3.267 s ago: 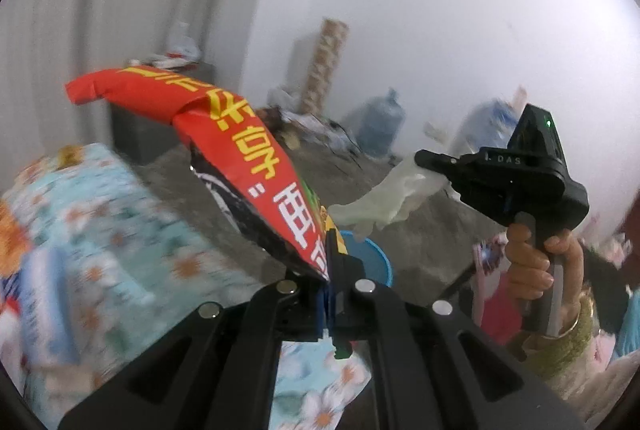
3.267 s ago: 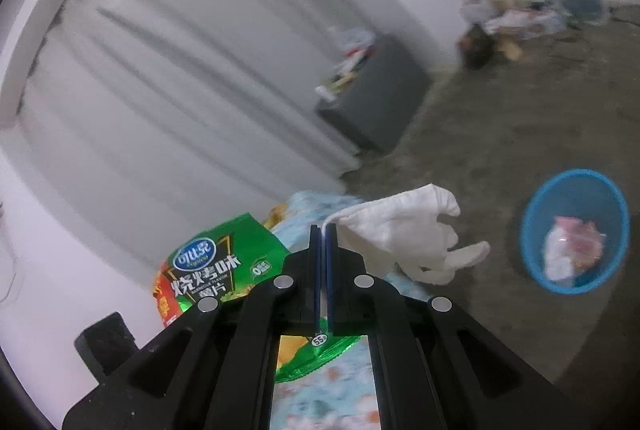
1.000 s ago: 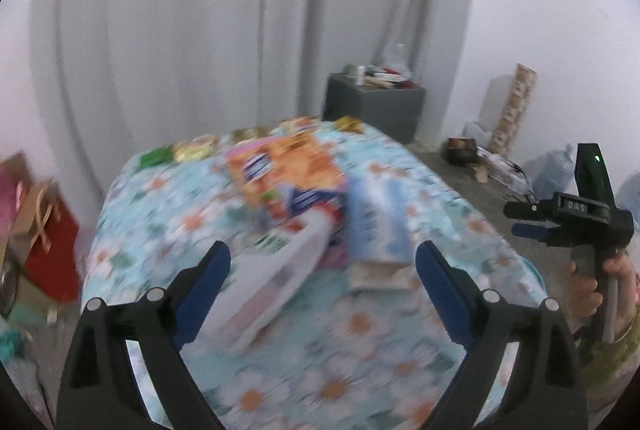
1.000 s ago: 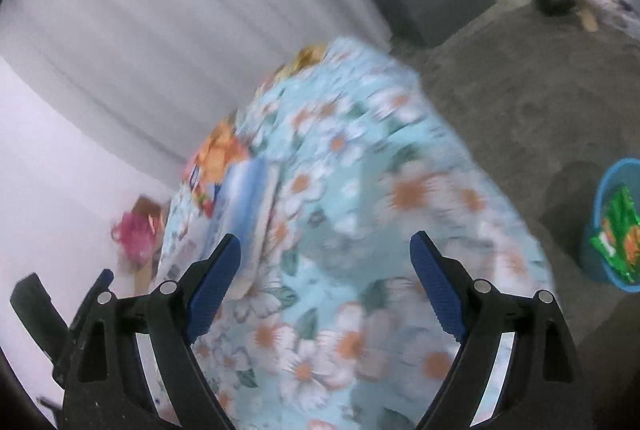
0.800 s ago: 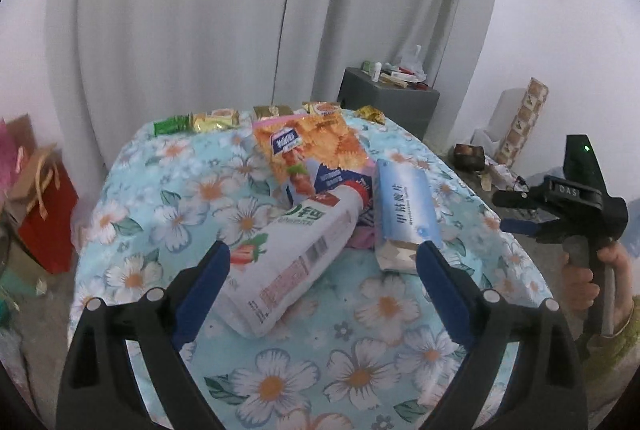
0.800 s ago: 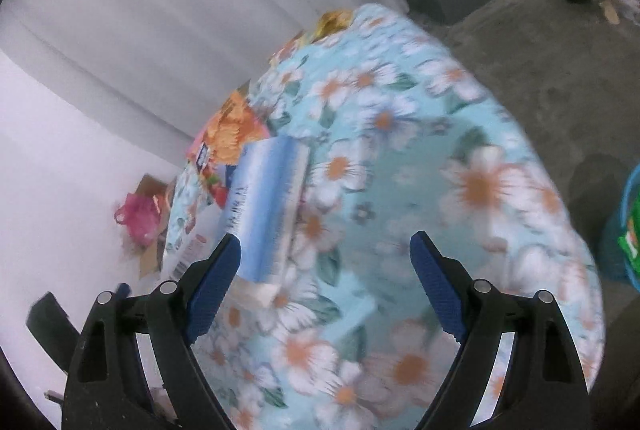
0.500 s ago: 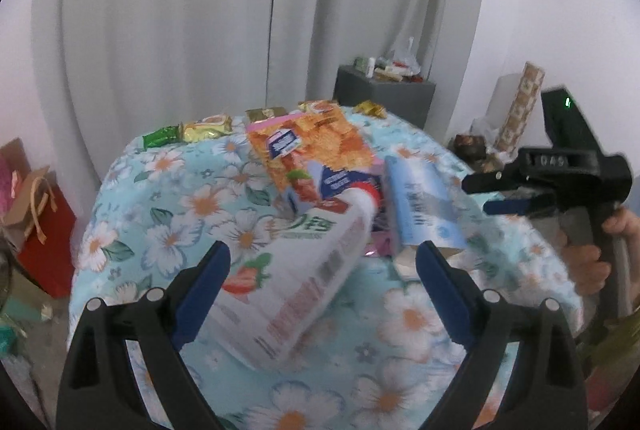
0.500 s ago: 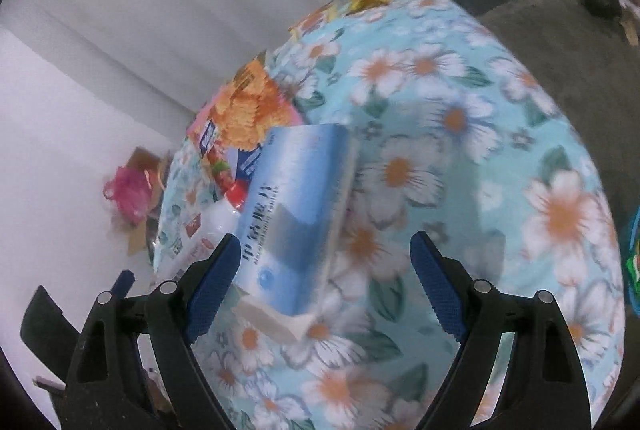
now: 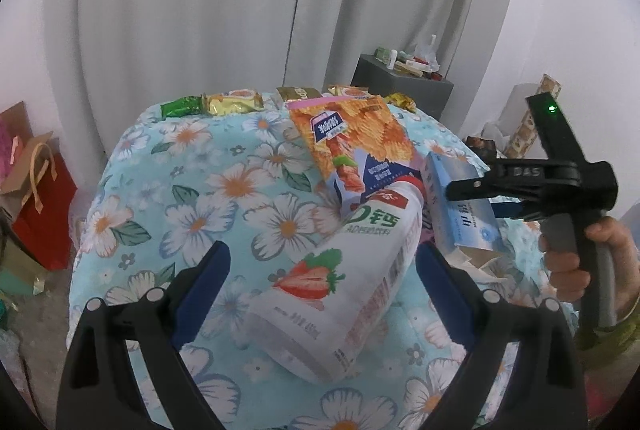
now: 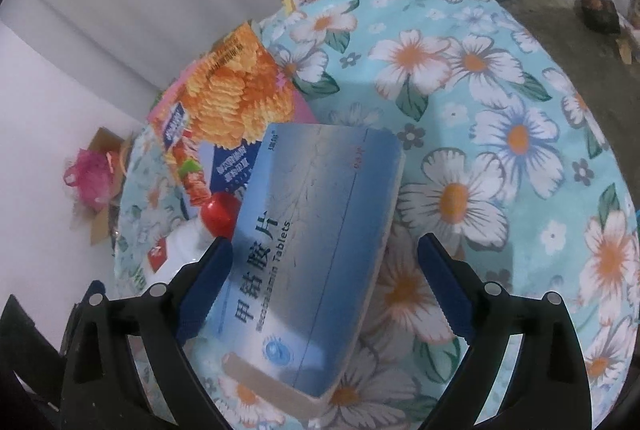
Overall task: Collect trash
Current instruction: 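Grasp the white AD milk bottle with the left tool while the right tool grasps the blue tablet box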
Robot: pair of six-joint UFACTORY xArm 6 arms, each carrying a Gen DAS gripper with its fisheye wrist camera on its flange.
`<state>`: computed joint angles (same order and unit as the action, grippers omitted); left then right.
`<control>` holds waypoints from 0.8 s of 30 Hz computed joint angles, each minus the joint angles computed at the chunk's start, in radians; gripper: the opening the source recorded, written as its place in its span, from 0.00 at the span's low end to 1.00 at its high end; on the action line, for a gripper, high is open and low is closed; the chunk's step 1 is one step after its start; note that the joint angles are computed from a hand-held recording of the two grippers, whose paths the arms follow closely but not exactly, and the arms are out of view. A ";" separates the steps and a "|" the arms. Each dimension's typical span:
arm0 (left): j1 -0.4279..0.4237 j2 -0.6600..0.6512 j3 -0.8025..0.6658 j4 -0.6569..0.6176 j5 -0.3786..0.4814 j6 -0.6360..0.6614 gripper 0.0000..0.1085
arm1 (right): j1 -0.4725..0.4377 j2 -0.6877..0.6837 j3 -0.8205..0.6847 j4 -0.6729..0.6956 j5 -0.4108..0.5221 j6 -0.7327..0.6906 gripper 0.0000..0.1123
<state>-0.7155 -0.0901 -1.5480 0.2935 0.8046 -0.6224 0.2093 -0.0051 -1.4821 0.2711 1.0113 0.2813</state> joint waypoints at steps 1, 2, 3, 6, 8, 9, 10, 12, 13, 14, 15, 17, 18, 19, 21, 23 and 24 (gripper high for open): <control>0.002 -0.001 0.004 -0.008 -0.006 0.005 0.84 | 0.004 0.005 0.000 0.002 -0.008 -0.008 0.80; 0.003 0.000 0.004 -0.017 -0.009 0.012 0.84 | 0.008 0.005 0.002 -0.001 -0.012 -0.012 0.80; 0.006 0.003 0.003 -0.026 -0.011 0.019 0.84 | 0.011 0.004 0.005 -0.006 -0.017 -0.015 0.80; 0.015 0.014 -0.002 -0.058 -0.017 0.041 0.84 | 0.011 -0.004 0.014 0.017 -0.017 -0.037 0.76; 0.026 0.024 -0.006 -0.105 -0.017 0.066 0.84 | 0.011 -0.014 0.026 0.021 -0.023 -0.048 0.71; 0.031 0.029 -0.007 -0.133 -0.017 0.079 0.84 | 0.012 -0.016 0.029 0.019 -0.026 -0.049 0.69; 0.036 0.031 -0.005 -0.160 -0.017 0.091 0.84 | 0.010 -0.020 0.034 0.022 -0.027 -0.054 0.67; 0.046 0.037 -0.003 -0.217 -0.009 0.102 0.84 | 0.000 -0.026 0.038 0.055 -0.021 -0.073 0.64; 0.050 0.037 0.002 -0.247 -0.011 0.111 0.84 | -0.007 -0.030 0.043 0.074 -0.014 -0.086 0.62; 0.054 0.037 0.011 -0.296 -0.017 0.128 0.84 | -0.013 -0.035 0.047 0.082 -0.011 -0.090 0.58; 0.056 0.036 0.017 -0.328 -0.022 0.138 0.84 | -0.020 -0.038 0.050 0.103 -0.006 -0.100 0.57; 0.050 0.035 0.020 -0.330 -0.017 0.124 0.79 | -0.030 -0.044 0.053 0.123 0.001 -0.114 0.54; 0.044 0.034 0.019 -0.321 -0.010 0.116 0.73 | -0.031 -0.045 0.054 0.129 0.002 -0.117 0.54; 0.039 0.031 0.019 -0.324 -0.004 0.111 0.72 | -0.032 -0.045 0.054 0.134 0.001 -0.120 0.53; 0.031 0.022 0.023 -0.329 0.000 0.097 0.68 | -0.039 -0.055 0.066 0.151 -0.003 -0.132 0.50; 0.017 0.009 0.030 -0.318 0.005 0.085 0.62 | -0.044 -0.063 0.078 0.169 -0.009 -0.144 0.48; 0.006 -0.001 0.036 -0.317 0.004 0.084 0.59 | -0.047 -0.068 0.083 0.180 -0.011 -0.149 0.47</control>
<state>-0.7095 -0.0909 -1.5122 -0.0235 0.8089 -0.5385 0.1622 -0.0734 -1.3991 0.4513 1.0003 0.1328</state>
